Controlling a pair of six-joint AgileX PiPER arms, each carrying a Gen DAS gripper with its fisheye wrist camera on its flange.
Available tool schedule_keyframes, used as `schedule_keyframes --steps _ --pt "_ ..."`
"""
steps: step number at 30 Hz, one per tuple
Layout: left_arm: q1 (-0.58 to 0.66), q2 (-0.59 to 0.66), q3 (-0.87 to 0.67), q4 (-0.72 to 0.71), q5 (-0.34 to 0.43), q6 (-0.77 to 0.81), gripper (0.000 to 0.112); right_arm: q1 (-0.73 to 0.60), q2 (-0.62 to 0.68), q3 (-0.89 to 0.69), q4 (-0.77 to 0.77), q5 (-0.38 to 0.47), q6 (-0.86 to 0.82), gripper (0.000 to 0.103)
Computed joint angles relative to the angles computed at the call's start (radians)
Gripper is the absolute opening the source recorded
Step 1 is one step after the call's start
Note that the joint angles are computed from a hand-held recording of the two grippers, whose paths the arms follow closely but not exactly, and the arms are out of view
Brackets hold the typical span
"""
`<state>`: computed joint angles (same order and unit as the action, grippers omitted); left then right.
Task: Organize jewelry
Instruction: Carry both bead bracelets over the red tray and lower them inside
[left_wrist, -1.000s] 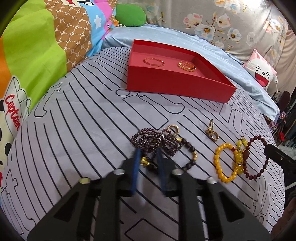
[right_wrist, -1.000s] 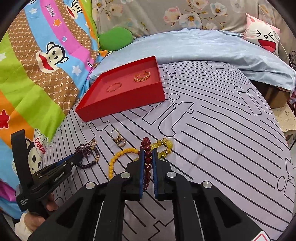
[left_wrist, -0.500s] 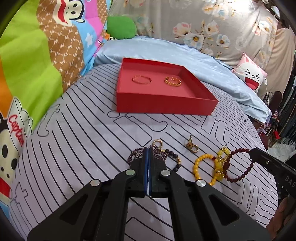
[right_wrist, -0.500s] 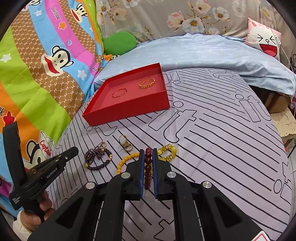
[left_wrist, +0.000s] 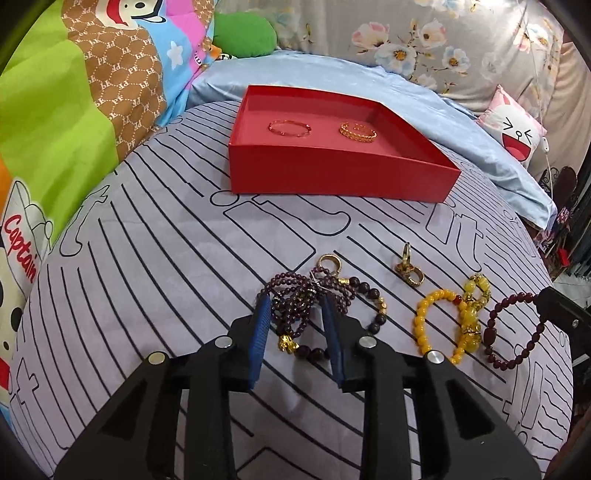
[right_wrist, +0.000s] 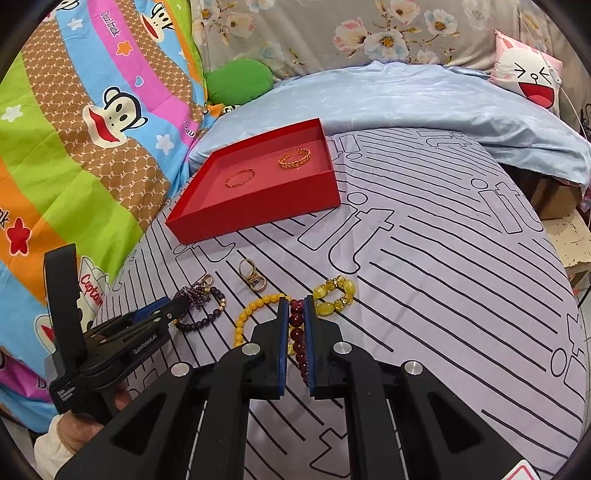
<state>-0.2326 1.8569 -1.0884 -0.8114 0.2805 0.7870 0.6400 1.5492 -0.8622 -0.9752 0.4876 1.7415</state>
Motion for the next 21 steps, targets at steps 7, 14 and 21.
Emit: schedule_keyframes --steps 7,14,21 --pt "0.026 -0.021 -0.008 -0.113 0.066 0.117 0.003 -0.01 0.007 -0.003 0.006 -0.013 -0.014 0.008" --pt "0.039 -0.075 -0.002 -0.144 0.111 0.148 0.003 -0.002 -0.013 0.002 0.01 -0.005 -0.019 0.008" --pt "0.053 -0.145 -0.01 -0.099 0.176 0.114 0.003 0.001 -0.059 0.0 0.034 -0.008 -0.065 0.008"
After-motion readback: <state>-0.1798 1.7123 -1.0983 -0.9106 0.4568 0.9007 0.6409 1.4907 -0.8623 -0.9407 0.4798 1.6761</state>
